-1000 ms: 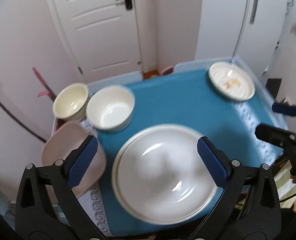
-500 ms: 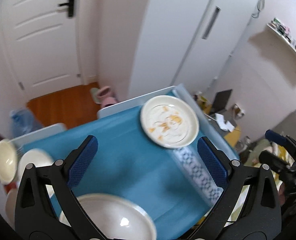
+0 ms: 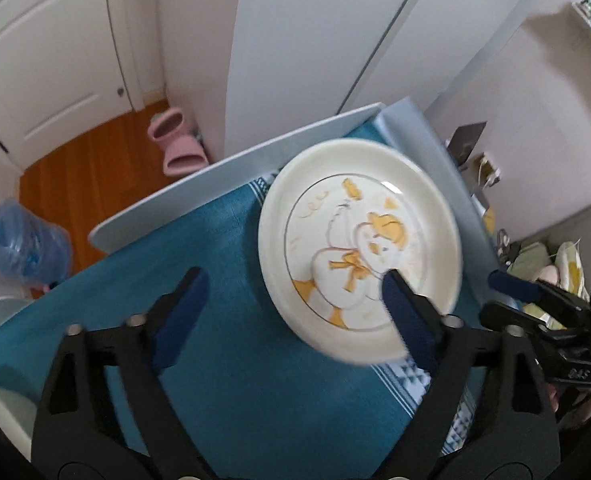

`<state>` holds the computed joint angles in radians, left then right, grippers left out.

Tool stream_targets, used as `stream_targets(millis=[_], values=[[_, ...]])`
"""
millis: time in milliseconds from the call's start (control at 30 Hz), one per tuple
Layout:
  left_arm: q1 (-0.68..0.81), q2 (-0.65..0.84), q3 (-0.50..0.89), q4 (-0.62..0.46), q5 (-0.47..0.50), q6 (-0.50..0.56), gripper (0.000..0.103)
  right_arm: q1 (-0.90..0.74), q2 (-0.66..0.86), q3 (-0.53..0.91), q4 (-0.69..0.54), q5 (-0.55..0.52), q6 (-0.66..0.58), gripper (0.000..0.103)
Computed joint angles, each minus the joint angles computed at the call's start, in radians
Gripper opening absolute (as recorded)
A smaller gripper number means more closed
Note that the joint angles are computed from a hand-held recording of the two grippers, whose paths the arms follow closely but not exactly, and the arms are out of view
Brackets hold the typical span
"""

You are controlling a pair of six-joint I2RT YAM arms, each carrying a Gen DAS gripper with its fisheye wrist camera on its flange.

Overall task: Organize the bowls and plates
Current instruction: 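Lift the small duck plate with both grippers and carry it toward the stack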

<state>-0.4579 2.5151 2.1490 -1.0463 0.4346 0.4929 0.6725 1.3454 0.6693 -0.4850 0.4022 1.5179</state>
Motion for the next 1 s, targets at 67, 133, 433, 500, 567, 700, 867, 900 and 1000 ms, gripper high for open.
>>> stream_targets(millis=[67,133,433,500,567,700,867,900,1000], values=[[-0.012,0.065,0.080,-0.025,-0.019,-0.001,0.065,-0.043,0.015,-0.069,0.124,-0.028,0.015,0.061],[-0.020,0.123,0.160,-0.057,-0.036,-0.001,0.060,-0.069,0.044,-0.092,0.181,-0.039,0.016,0.054],[-0.032,0.256,0.372,-0.155,-0.028,0.011,0.034,-0.120,0.085,-0.097,0.201,-0.006,0.041,0.031],[-0.034,0.314,0.479,-0.215,-0.031,0.005,0.022,-0.130,0.099,-0.094,0.214,-0.015,0.026,0.026],[-0.037,0.319,0.488,-0.216,-0.033,0.004,0.019,-0.135,0.111,-0.090,0.223,-0.021,0.017,0.022],[-0.039,0.268,0.384,-0.146,-0.039,0.016,0.019,-0.137,0.131,-0.081,0.224,-0.036,0.005,0.013],[-0.043,0.241,0.320,-0.088,-0.052,0.016,0.019,-0.154,0.124,-0.079,0.216,-0.074,-0.039,0.013],[-0.043,0.224,0.294,-0.076,-0.054,0.013,0.019,-0.153,0.122,-0.077,0.212,-0.077,-0.046,0.013],[-0.041,0.151,0.186,-0.023,-0.053,0.010,0.019,-0.148,0.116,-0.074,0.202,-0.071,-0.061,0.013]])
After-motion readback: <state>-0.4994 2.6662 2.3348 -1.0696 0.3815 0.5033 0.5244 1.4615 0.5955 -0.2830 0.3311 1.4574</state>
